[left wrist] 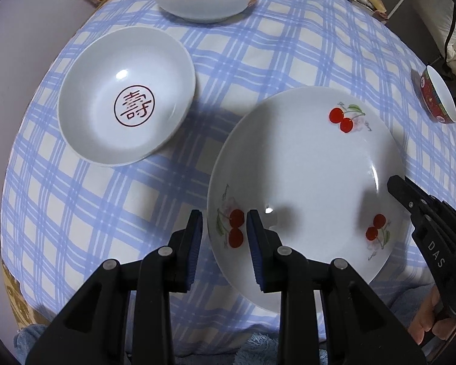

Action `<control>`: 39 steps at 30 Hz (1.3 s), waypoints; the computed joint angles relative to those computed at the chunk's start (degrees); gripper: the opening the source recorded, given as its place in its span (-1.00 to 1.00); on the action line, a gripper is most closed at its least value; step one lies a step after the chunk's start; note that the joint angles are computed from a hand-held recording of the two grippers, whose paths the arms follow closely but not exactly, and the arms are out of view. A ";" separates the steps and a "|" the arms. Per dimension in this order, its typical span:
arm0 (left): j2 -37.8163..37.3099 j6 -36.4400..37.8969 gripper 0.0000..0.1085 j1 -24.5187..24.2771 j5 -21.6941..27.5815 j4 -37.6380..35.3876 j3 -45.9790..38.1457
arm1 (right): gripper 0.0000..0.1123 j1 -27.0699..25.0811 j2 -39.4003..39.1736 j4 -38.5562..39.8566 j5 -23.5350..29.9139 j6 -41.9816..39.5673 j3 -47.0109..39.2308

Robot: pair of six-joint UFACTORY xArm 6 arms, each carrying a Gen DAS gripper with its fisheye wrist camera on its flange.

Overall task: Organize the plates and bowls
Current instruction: 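Lower the cherry plate onto the table and open both grippers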

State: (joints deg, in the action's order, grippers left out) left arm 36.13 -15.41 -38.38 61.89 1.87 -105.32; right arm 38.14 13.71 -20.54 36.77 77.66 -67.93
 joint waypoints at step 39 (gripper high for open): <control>-12.81 -8.77 0.00 0.32 -12.66 15.32 7.58 | -0.10 -1.11 -5.75 -13.76 1.98 5.00 -2.75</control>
